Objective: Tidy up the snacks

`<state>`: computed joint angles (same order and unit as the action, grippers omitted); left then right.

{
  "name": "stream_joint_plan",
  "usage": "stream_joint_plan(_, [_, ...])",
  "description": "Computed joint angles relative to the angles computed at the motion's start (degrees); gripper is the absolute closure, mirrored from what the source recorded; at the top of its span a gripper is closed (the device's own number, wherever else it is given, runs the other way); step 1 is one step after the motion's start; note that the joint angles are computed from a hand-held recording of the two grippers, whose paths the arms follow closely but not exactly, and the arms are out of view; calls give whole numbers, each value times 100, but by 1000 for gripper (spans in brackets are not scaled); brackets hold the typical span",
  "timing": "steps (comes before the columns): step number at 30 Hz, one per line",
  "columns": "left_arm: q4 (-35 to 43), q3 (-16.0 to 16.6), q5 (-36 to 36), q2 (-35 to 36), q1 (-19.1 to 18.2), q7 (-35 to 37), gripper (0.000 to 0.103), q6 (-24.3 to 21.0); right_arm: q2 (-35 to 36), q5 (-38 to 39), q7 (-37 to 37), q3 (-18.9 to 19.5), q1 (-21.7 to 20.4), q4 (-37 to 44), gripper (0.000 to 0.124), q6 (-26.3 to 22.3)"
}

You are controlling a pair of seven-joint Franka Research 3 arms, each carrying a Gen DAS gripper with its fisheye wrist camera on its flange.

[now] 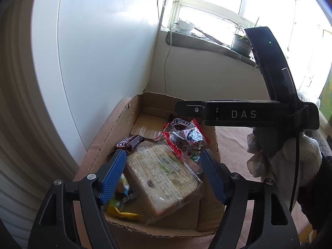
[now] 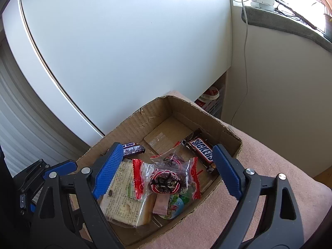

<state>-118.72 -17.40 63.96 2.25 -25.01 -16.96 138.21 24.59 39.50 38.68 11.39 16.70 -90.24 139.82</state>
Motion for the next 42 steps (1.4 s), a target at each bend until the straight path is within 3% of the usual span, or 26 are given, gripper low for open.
stream_joint_plan(3, [65,-16,-135,24,-23,115,20,-158,-62,-73,1,-32,40,-80,29,160])
stream_joint_plan(20, [262,-37,-376,112,-153,276,20,-619,-315,121,-77,-15,-80,-396,27,361])
stream_joint_plan(28, [301,-62,-299,88,-236,189,20,-807,-654,515,-468,-31,-157,-734,27,431])
stream_joint_plan(42, [234,-297,-47,-156,-437,-184,20,-1369,-1716,1578,-1545,-215,-97,-1927,27,1027])
